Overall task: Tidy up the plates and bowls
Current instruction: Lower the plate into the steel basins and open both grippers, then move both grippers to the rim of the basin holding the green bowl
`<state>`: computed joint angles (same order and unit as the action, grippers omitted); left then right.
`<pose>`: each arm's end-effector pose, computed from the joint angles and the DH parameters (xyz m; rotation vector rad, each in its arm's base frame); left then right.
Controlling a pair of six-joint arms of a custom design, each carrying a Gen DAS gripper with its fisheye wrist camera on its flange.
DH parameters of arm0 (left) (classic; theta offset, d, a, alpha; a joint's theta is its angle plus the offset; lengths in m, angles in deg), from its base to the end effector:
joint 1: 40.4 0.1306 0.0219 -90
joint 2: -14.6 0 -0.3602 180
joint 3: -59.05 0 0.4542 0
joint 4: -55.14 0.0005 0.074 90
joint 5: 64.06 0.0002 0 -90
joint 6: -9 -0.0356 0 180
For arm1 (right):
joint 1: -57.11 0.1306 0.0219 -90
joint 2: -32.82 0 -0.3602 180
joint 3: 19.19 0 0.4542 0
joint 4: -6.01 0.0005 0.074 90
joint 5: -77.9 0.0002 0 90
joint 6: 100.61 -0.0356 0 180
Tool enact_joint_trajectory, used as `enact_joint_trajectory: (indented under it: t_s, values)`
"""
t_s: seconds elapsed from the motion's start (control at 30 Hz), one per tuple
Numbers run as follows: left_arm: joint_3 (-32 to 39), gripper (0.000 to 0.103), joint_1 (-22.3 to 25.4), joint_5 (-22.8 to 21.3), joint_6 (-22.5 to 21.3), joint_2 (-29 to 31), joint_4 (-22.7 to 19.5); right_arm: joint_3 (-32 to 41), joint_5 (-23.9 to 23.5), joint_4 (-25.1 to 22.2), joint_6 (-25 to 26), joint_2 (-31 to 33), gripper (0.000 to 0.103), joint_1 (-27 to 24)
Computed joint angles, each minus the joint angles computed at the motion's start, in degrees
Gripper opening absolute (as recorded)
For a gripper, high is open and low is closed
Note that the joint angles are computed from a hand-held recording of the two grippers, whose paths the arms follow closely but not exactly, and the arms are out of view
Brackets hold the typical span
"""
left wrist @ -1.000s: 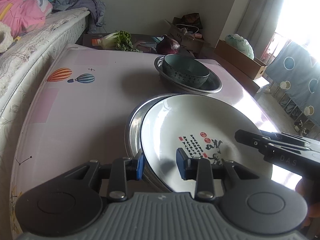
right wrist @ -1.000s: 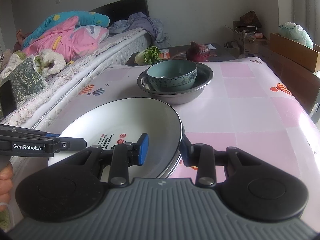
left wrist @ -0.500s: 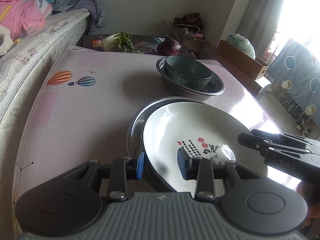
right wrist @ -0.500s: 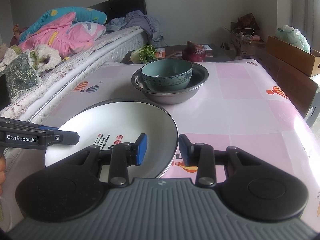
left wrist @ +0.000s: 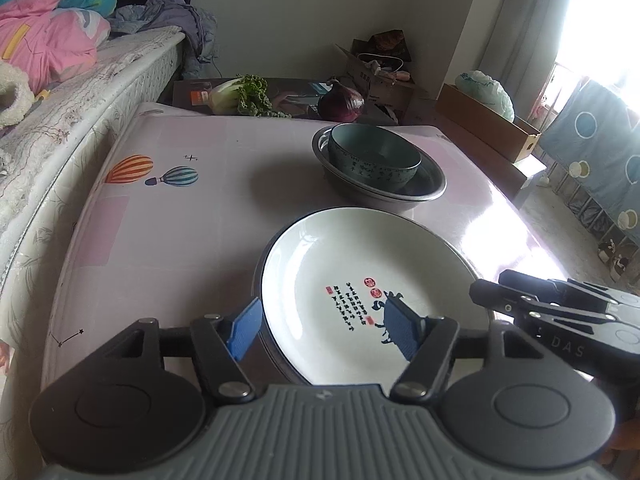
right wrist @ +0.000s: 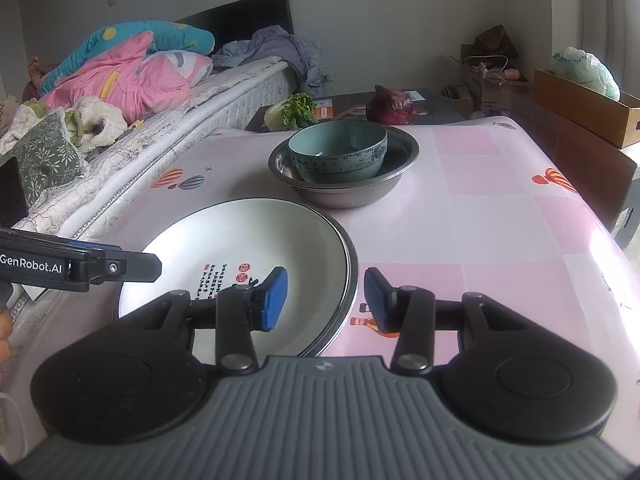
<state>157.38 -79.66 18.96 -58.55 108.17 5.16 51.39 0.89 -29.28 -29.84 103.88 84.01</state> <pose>0.4467 -0.3602 0.4500 0.2893 2.3677 -0.3790 0.4027 0.1948 0.4038 -0.0190 2.1843 0.2091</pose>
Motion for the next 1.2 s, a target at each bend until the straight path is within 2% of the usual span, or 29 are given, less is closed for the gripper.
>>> enact_joint_trajectory:
  t_s: [0.2,0.43,0.67,0.97,1.03,1.2]
  values:
    - [-0.36,0.075,-0.87,-2.21,-0.4,-0.71,0.19,-0.77,1.22,0.18,-0.15,-1.94,0.05,0.89]
    - [-0.9,0.081,-1.54,-3.64,-0.12,-1.68,0.58,-1.79,2.95,-0.78,-0.77,-4.47,0.069,1.47]
    - [-0.39,0.086,-2.26,-4.44,-0.37,-1.59,-0.96,-3.16,4.24,-1.66,-1.45,-6.82,0.08,2.3]
    - [0.98,0.087,-1.95,-3.93,0.26,-0.84,-2.91,-2.78,3.3,-2.91,-2.73,-7.41,0.086,1.36]
    - [2.04,0.091,-1.41,-3.25,-0.46,-0.18,-3.11,-2.1,2.81,-2.86,-2.0,-7.17,0.086,0.85]
    - [5.71,0.092,0.11,-2.23,-2.89,2.16,-2.76,1.85,1.12,-2.93,0.32,-4.62,0.086,-1.78]
